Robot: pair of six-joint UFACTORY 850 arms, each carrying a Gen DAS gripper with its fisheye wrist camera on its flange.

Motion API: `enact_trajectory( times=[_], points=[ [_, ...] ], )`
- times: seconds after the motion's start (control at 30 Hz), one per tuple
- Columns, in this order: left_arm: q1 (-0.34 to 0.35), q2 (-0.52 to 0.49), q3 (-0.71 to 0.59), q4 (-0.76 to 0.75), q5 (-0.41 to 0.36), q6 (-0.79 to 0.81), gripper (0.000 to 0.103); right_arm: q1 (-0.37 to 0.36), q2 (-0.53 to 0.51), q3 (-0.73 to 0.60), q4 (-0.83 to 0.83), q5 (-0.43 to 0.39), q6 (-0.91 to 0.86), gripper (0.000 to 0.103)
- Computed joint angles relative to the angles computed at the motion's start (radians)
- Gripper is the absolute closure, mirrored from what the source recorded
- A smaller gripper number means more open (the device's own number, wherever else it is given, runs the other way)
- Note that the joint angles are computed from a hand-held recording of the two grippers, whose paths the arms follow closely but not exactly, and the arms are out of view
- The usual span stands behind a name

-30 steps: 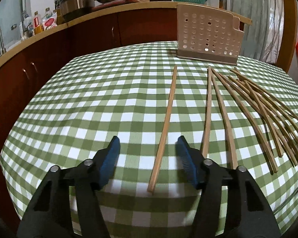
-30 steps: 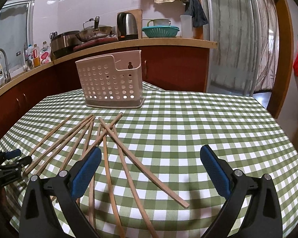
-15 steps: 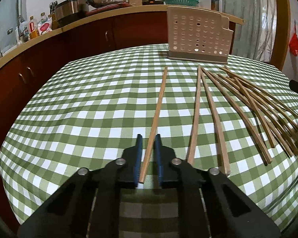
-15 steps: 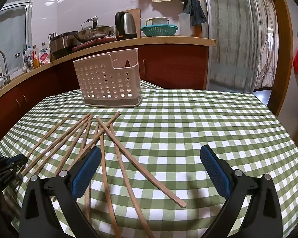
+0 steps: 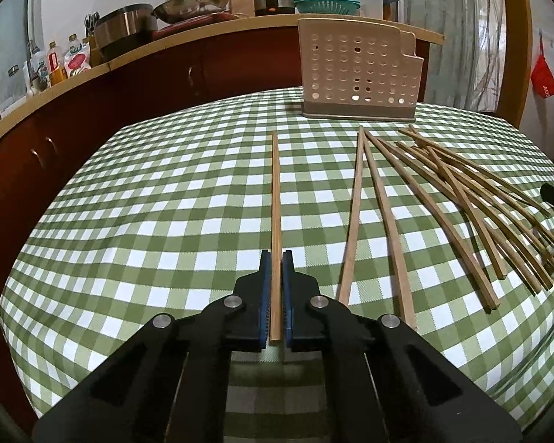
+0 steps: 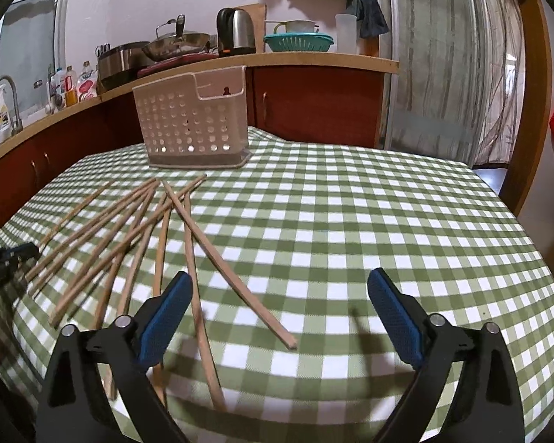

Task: Organize utensils
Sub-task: 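Lower the left tool onto a single wooden chopstick and close it, then lower the right tool onto another wooden chopstick and close it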

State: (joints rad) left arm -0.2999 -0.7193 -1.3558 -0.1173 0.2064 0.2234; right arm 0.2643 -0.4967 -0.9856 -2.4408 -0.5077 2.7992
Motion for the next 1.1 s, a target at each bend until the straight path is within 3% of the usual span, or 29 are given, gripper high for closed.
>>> enact_trajectory(
  times=[0.07,0.3,0.4,0.47,0.57,1.0,1.1],
  points=[
    [-0.002,-0.001,-0.001,-0.002,0.003,0.006,0.096,-0.008,-0.005,-0.002,-0.038,0.031,0.031,0.045],
    [-0.004,-0.002,-0.003,0.006,0.002,0.0,0.096,-0.011,-0.03,-0.016,-0.15,0.079,0.087,0.065],
    [-0.004,-0.003,-0.004,0.007,0.0,0.0,0.096,-0.01,-0.027,-0.004,-0.176,0.061,0.111,0.07],
    [-0.004,-0.004,-0.005,0.014,-0.003,-0.008,0.096,-0.012,-0.02,0.008,-0.196,0.052,0.13,0.081],
    [-0.005,-0.004,-0.005,0.02,-0.002,-0.014,0.096,-0.015,-0.008,0.03,-0.235,0.035,0.16,0.089],
    [-0.009,-0.007,-0.006,-0.015,-0.001,0.014,0.096,0.006,0.003,0.098,-0.291,-0.093,0.203,0.089],
    [-0.008,-0.006,-0.003,-0.01,0.001,0.01,0.096,0.017,0.003,0.102,-0.258,-0.108,0.169,0.094]
  ],
)
